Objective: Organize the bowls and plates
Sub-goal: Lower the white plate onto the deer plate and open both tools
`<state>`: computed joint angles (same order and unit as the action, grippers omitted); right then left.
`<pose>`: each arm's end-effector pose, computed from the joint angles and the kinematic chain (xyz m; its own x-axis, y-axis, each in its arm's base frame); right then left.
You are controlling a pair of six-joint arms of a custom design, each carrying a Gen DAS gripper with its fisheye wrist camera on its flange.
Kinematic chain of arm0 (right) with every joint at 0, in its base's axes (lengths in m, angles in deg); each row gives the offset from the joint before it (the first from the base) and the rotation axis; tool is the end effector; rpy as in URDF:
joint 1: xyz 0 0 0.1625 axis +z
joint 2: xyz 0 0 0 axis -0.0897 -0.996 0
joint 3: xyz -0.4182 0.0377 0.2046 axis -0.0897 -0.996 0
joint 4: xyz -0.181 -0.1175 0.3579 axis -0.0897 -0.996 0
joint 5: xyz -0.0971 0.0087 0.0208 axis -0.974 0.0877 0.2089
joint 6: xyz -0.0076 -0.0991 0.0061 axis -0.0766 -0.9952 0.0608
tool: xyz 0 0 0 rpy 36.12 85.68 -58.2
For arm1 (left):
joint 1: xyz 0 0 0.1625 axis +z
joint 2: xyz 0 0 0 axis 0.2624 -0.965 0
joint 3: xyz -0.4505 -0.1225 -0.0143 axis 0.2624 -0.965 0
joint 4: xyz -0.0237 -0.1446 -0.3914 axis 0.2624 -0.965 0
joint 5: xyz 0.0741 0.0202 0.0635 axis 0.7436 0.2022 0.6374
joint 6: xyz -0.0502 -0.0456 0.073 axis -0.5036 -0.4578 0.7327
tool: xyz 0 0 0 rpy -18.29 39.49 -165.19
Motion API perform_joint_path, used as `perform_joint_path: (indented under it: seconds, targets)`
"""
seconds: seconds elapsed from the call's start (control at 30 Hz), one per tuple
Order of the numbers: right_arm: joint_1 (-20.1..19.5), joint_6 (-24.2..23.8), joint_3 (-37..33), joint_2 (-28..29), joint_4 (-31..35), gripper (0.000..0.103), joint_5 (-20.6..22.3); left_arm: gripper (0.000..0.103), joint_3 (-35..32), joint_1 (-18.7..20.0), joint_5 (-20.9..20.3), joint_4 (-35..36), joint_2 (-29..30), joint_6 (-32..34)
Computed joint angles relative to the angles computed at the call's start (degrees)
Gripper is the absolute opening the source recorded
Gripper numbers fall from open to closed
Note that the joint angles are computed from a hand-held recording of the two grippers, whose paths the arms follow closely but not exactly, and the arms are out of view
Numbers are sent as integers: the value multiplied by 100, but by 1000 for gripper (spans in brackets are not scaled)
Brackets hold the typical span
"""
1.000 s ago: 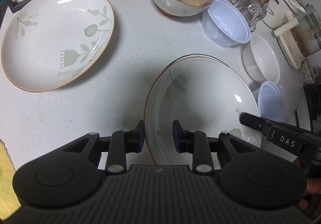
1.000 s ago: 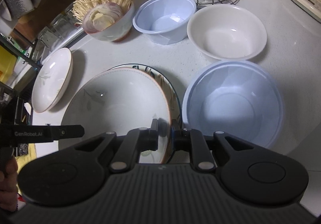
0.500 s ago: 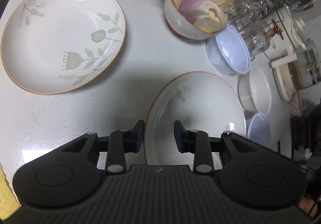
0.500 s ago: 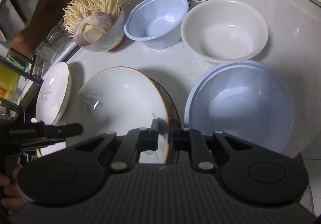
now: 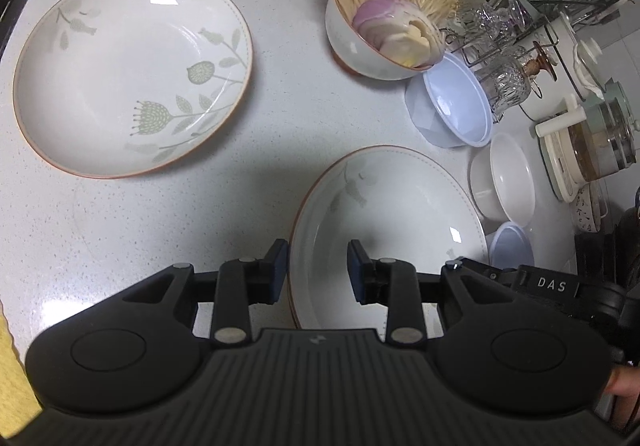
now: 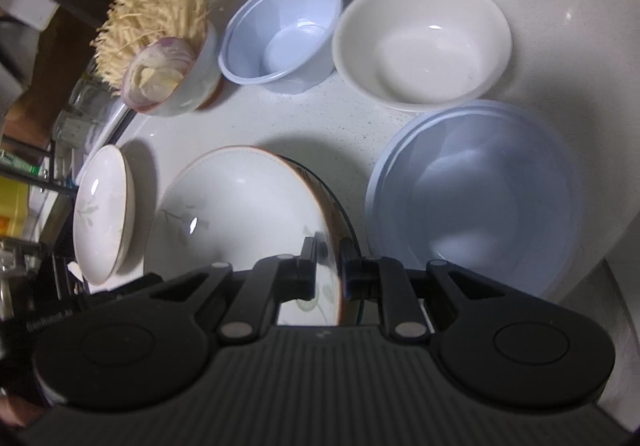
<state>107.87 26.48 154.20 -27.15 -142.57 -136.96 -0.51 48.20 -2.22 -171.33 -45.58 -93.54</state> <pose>0.1923 -0.5568 0.1670 -0.7152 0.6816 0.1544 0.3650 0.5527 -0.7492 -0.1954 -0.7488 0.1587 -0.8840 0.3786 -0.2744 0.3885 0.9212 0.0195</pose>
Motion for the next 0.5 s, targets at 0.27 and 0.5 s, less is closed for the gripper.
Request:
perform_joint_path:
  seconds: [0.27,0.5]
  targets:
    - [150,454,-184,-102,796,17,-353,36,139,32,-118,-167,-87,51]
    - [209,237,-234,-112,904,18,-486,36,256,21,-105,-334,-173,77]
